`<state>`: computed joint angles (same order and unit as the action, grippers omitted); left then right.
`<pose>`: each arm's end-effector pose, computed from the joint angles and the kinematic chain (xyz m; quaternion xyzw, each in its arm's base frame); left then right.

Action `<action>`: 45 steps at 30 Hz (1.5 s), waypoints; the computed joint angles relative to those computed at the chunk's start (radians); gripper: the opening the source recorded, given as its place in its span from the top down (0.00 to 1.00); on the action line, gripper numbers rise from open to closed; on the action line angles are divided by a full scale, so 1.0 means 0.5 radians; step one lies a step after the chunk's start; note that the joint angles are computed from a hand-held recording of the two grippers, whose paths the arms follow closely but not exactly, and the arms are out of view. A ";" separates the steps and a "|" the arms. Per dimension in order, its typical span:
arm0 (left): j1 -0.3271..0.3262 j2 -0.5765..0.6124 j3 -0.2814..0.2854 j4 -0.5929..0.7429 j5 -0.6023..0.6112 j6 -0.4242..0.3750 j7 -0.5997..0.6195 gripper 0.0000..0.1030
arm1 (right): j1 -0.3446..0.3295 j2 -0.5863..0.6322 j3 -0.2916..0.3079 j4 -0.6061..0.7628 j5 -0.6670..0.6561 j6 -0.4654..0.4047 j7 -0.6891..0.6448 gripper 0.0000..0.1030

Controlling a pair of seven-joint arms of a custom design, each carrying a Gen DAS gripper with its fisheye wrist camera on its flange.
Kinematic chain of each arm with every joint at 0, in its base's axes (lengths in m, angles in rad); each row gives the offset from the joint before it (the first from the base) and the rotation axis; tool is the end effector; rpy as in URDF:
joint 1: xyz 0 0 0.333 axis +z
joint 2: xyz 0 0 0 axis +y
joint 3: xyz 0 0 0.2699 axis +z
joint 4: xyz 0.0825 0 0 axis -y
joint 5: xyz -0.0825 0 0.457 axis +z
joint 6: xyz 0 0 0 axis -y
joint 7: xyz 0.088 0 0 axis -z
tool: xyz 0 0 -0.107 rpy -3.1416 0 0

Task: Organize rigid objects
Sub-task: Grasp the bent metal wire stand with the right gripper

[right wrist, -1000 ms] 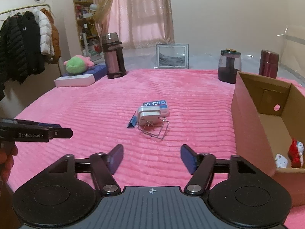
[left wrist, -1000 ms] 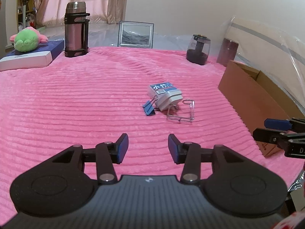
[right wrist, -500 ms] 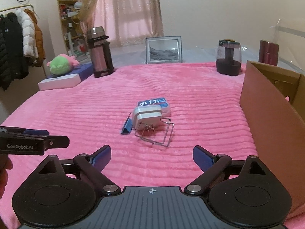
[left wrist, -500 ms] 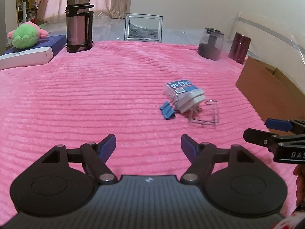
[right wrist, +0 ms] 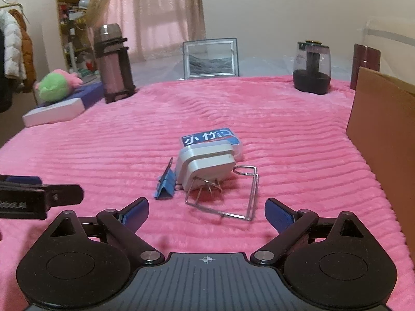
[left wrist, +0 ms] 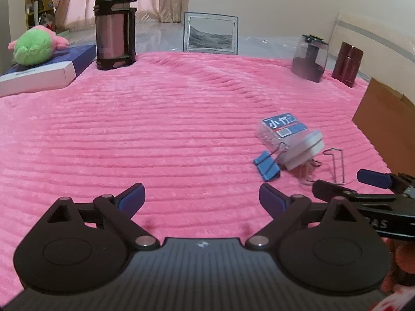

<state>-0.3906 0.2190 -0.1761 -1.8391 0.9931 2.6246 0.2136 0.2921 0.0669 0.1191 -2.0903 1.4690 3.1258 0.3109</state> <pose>0.5895 -0.3926 0.3879 -0.6634 0.6239 -0.3062 0.2773 0.6044 0.1695 0.3596 -0.6841 0.5559 -0.2068 0.4245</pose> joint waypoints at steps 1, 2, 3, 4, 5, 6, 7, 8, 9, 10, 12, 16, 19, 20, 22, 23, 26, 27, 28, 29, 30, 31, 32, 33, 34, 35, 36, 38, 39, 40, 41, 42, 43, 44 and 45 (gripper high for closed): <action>0.005 0.014 0.004 0.005 -0.001 0.016 -0.004 0.10 | 0.011 0.048 0.005 0.038 -0.031 0.050 0.033 0.09; 0.008 0.028 0.009 0.011 -0.003 0.027 -0.007 0.10 | 0.015 0.091 0.012 0.069 -0.071 0.091 0.080 0.09; 0.011 0.042 0.013 0.018 -0.009 0.038 -0.004 0.10 | 0.018 0.136 0.014 0.097 -0.157 0.123 0.177 0.09; 0.014 0.058 0.018 0.025 -0.016 0.054 -0.002 0.10 | 0.025 0.170 0.005 0.107 -0.300 0.142 0.332 0.09; 0.015 0.068 0.022 0.030 -0.023 0.066 0.000 0.10 | 0.029 0.194 -0.003 0.116 -0.400 0.147 0.446 0.09; 0.016 0.083 0.027 0.037 -0.030 0.079 0.006 0.10 | 0.013 0.224 0.008 0.140 -0.433 0.150 0.497 0.09; 0.013 0.098 0.033 0.047 -0.034 0.087 0.008 0.10 | -0.009 0.249 0.030 0.164 -0.447 0.155 0.515 0.09; 0.009 0.106 0.039 0.051 -0.035 0.091 0.004 0.10 | 0.002 0.269 0.016 0.171 -0.536 0.161 0.606 0.09; 0.005 0.116 0.045 0.058 -0.035 0.097 0.000 0.10 | 0.017 0.287 -0.004 0.177 -0.622 0.164 0.697 0.09; 0.000 0.126 0.051 0.064 -0.029 0.103 -0.003 0.10 | 0.043 0.300 -0.033 0.181 -0.685 0.171 0.770 0.10; -0.014 0.139 0.063 0.077 -0.010 0.100 -0.009 0.10 | 0.183 0.315 -0.194 0.149 -0.979 0.198 1.085 0.10; -0.025 0.159 0.069 0.099 -0.013 0.108 0.013 0.10 | 0.001 0.311 -0.021 0.138 -0.988 0.218 1.046 0.22; -0.030 0.166 0.070 0.105 -0.033 0.113 0.025 0.10 | -0.065 0.288 0.022 0.104 -1.088 0.196 1.111 0.34; -0.030 0.167 0.069 0.106 -0.043 0.115 0.034 0.10 | -0.130 0.276 0.085 0.096 -1.060 0.188 1.070 0.36; -0.036 0.168 0.067 0.109 -0.058 0.111 0.049 0.10 | -0.200 0.245 0.143 0.063 -1.094 0.175 1.079 0.36; -0.037 0.168 0.065 0.112 -0.068 0.110 0.061 0.10 | -0.268 0.230 0.208 0.050 -1.071 0.164 1.039 0.37; -0.046 0.167 0.060 0.116 -0.084 0.115 0.089 0.10 | -0.347 0.170 0.268 0.002 -1.029 0.120 0.962 0.37; -0.048 0.168 0.059 0.118 -0.090 0.117 0.099 0.10 | -0.368 0.140 0.280 -0.019 -0.972 0.097 0.894 0.37; -0.051 0.171 0.056 0.124 -0.097 0.120 0.109 0.10 | -0.378 0.109 0.281 -0.035 -0.892 0.073 0.810 0.37; -0.054 0.177 0.055 0.132 -0.103 0.127 0.119 0.10 | -0.370 0.080 0.266 -0.056 -0.844 0.053 0.763 0.37; -0.055 0.185 0.054 0.142 -0.111 0.141 0.132 0.10 | -0.365 0.040 0.247 -0.086 -0.791 0.024 0.710 0.37; -0.056 0.198 0.052 0.157 -0.122 0.157 0.151 0.10 | -0.354 0.003 0.222 -0.116 -0.756 -0.006 0.668 0.37; -0.058 0.212 0.052 0.175 -0.134 0.166 0.175 0.10 | -0.342 -0.038 0.195 -0.154 -0.725 -0.033 0.618 0.37; -0.064 0.230 0.054 0.198 -0.136 0.180 0.199 0.10 | -0.328 -0.071 0.171 -0.182 -0.664 -0.054 0.548 0.37; -0.073 0.250 0.058 0.222 -0.133 0.195 0.218 0.10 | -0.316 -0.113 0.143 -0.221 -0.594 -0.075 0.469 0.37; -0.080 0.273 0.062 0.248 -0.137 0.208 0.243 0.11 | -0.295 -0.144 0.116 -0.253 -0.552 -0.068 0.421 0.37; -0.087 0.300 0.066 0.281 -0.144 0.216 0.280 0.12 | -0.275 -0.178 0.086 -0.290 -0.498 -0.058 0.364 0.37; -0.101 0.368 0.076 0.363 -0.157 0.230 0.380 0.16 | -0.240 -0.231 0.023 -0.349 -0.462 -0.072 0.336 0.37; -0.110 0.408 0.081 0.411 -0.170 0.227 0.434 0.17 | -0.220 -0.252 -0.008 -0.374 -0.446 -0.077 0.319 0.37; -0.122 0.450 0.092 0.463 -0.181 0.222 0.475 0.19 | -0.196 -0.269 -0.039 -0.392 -0.411 -0.077 0.281 0.37; -0.133 0.491 0.101 0.511 -0.199 0.221 0.509 0.22 | -0.174 -0.279 -0.068 -0.404 -0.393 -0.073 0.256 0.37; -0.137 0.538 0.105 0.566 -0.232 0.226 0.550 0.25 | -0.150 -0.287 -0.097 -0.415 -0.373 -0.069 0.231 0.37; -0.148 0.577 0.118 0.611 -0.254 0.228 0.569 0.28 | -0.126 -0.292 -0.125 -0.420 -0.349 -0.070 0.208 0.37; -0.162 0.615 0.134 0.654 -0.272 0.230 0.582 0.33 | -0.104 -0.293 -0.152 -0.420 -0.333 -0.075 0.192 0.37; -0.171 0.655 0.143 0.701 -0.298 0.225 0.610 0.36 | -0.088 -0.292 -0.172 -0.417 -0.322 -0.080 0.177 0.37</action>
